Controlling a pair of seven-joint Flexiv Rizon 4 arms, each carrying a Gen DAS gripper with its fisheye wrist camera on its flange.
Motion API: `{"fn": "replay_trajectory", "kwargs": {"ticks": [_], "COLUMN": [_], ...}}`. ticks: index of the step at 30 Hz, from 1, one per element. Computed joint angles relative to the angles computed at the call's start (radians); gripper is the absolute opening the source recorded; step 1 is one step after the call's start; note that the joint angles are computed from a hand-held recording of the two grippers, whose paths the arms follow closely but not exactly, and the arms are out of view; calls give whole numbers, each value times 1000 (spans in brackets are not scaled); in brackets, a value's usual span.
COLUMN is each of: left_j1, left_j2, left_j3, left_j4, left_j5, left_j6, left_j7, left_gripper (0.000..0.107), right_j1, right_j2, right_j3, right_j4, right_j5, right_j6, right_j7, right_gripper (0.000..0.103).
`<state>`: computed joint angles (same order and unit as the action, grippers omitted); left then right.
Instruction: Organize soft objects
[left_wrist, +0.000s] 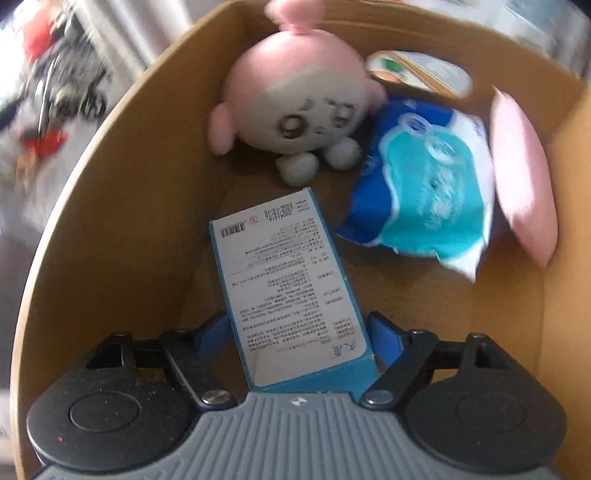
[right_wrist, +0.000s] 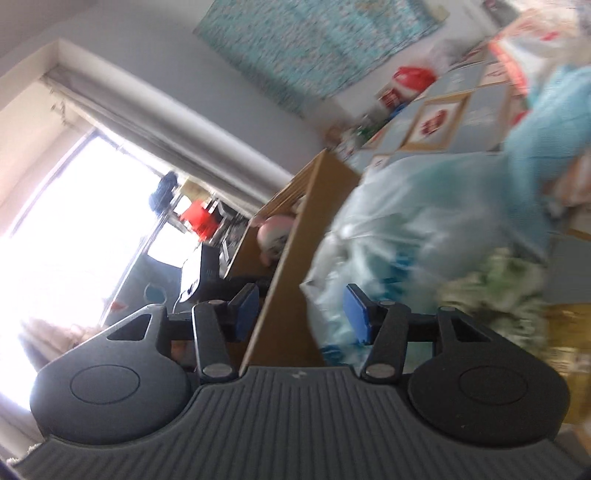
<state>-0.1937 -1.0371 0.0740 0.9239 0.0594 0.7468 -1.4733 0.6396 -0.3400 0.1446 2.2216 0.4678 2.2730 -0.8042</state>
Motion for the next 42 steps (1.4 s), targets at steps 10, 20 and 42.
{"fn": "replay_trajectory", "kwargs": {"ticks": [10, 20, 42], "left_j1": [2, 1, 3], "left_j2": [54, 78, 334], "left_j3": [-10, 11, -9], "left_j4": [126, 186, 548], "left_j5": [49, 69, 84], "left_j6": [151, 247, 640], "left_j7": [233, 311, 255], "left_gripper": [82, 86, 87], "right_j1": [-30, -12, 128], "right_j2": [-43, -39, 41], "right_j3": [22, 14, 6], "right_j4": [32, 35, 29], "right_j5": [-1, 5, 480], "right_j6": [53, 49, 99], "right_j7": [53, 72, -229], "right_gripper": [53, 54, 59]}}
